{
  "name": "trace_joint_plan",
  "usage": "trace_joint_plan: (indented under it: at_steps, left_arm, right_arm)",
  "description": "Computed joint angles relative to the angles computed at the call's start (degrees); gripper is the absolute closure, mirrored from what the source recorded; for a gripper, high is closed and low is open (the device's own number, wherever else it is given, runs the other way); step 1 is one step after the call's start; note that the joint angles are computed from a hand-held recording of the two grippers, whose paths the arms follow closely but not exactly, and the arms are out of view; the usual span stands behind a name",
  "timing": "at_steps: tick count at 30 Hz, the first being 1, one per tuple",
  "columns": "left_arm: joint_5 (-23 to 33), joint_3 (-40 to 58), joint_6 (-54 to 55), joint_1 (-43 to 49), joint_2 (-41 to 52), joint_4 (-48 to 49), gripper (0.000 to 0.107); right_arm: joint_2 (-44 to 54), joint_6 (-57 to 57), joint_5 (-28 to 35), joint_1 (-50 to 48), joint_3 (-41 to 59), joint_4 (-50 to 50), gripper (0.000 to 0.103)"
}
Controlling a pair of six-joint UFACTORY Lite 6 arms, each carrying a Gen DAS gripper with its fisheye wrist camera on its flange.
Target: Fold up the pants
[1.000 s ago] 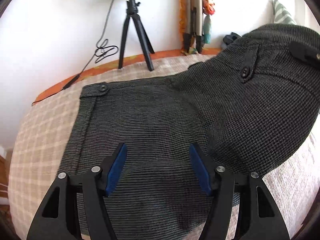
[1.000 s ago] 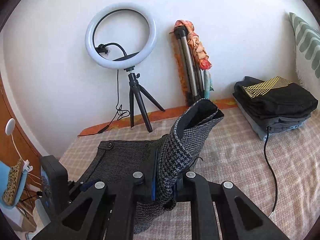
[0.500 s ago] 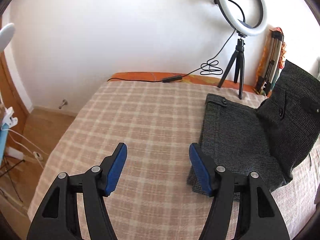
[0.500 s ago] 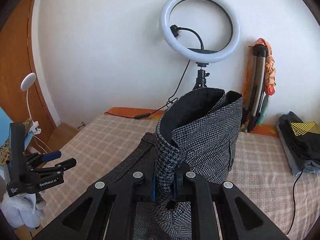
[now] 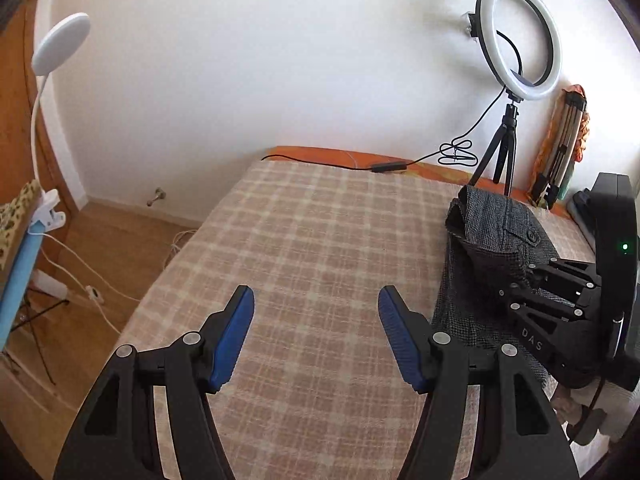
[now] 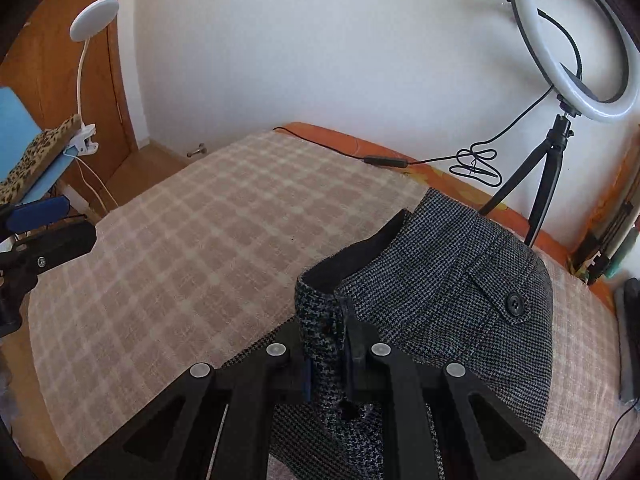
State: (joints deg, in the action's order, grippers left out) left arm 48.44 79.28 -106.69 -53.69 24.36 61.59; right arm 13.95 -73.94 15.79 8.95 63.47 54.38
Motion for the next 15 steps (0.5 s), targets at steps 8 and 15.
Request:
trace_joint_plan:
  at_steps: [8,15]
  left_arm:
    - [0.4,0.8,0.7,-0.3,0.7,-0.3,0.042]
    - [0.6,3.2,2.8,-0.8,1.7,-2.0,0.042]
  right_arm:
    - [5.2,0.7,3.8,-0.3,4.6,-0.2,0.094]
    - [8.5,-1.6,18.2,-4.9,11.6,1.0,0.065]
